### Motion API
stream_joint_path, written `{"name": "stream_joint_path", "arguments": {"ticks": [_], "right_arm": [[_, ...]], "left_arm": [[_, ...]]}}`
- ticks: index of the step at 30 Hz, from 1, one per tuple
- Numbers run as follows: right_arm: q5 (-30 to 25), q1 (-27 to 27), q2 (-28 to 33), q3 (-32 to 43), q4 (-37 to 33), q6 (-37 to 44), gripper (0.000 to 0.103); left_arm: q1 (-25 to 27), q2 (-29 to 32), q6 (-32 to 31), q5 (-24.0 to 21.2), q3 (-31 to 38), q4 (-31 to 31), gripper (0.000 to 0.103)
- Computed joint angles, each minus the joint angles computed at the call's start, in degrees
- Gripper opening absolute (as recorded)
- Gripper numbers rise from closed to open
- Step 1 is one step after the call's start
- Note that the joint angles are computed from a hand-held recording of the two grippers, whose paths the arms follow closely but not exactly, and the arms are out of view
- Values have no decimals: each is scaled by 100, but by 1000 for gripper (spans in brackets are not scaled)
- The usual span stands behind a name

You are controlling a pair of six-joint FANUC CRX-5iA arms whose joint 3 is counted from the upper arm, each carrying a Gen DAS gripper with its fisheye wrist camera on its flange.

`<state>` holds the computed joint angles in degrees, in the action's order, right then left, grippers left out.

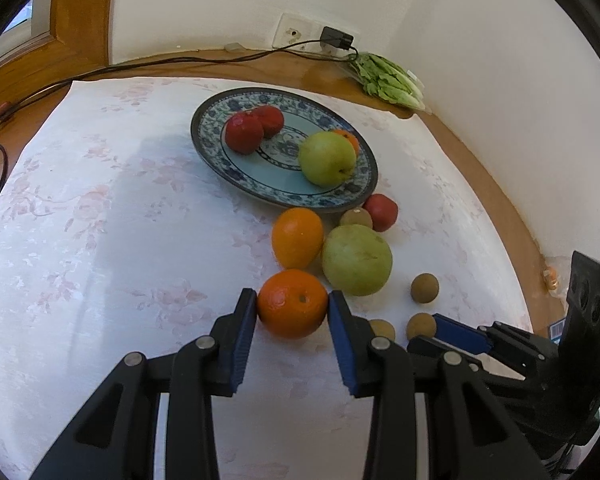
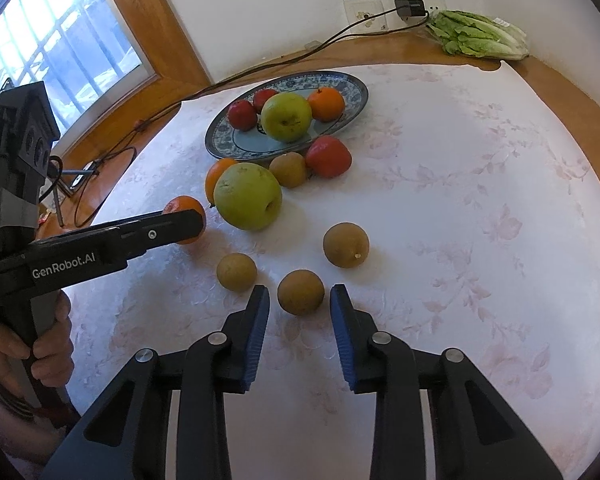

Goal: Organize fruits
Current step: 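Grasp an orange with the left tool while the right tool moves to a brown kiwi, then close the right tool on the brown kiwi while the left tool holds the orange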

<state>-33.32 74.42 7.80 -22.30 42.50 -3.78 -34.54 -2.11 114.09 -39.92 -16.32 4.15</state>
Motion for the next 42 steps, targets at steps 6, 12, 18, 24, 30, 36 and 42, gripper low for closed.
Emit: {"name": "stream_joint_path", "arguments": {"ticks": [6, 12, 18, 24, 30, 36, 42], "right_arm": [[-98, 23, 35, 46, 4, -18, 33], [-236, 47, 95, 127, 0, -21, 29], [-206, 42, 77, 69, 104, -137, 26], [-126, 31, 10, -33, 367, -303, 26], [-82, -3, -64, -68, 453, -340, 26], [-71, -51, -150, -63, 504, -344, 26], [-220, -76, -175, 99, 589, -110, 26]], "left_arm": [[29, -57, 38, 11, -53, -7, 38], [53, -110, 59, 36, -97, 1, 38], [66, -155, 70, 63, -111, -4, 38], [103, -199, 149, 19, -73, -98, 38], [92, -175, 218, -78, 84, -269, 38], [208, -175, -89, -2, 80, 49, 38], [232, -82, -10, -119, 369, -215, 38]]}}
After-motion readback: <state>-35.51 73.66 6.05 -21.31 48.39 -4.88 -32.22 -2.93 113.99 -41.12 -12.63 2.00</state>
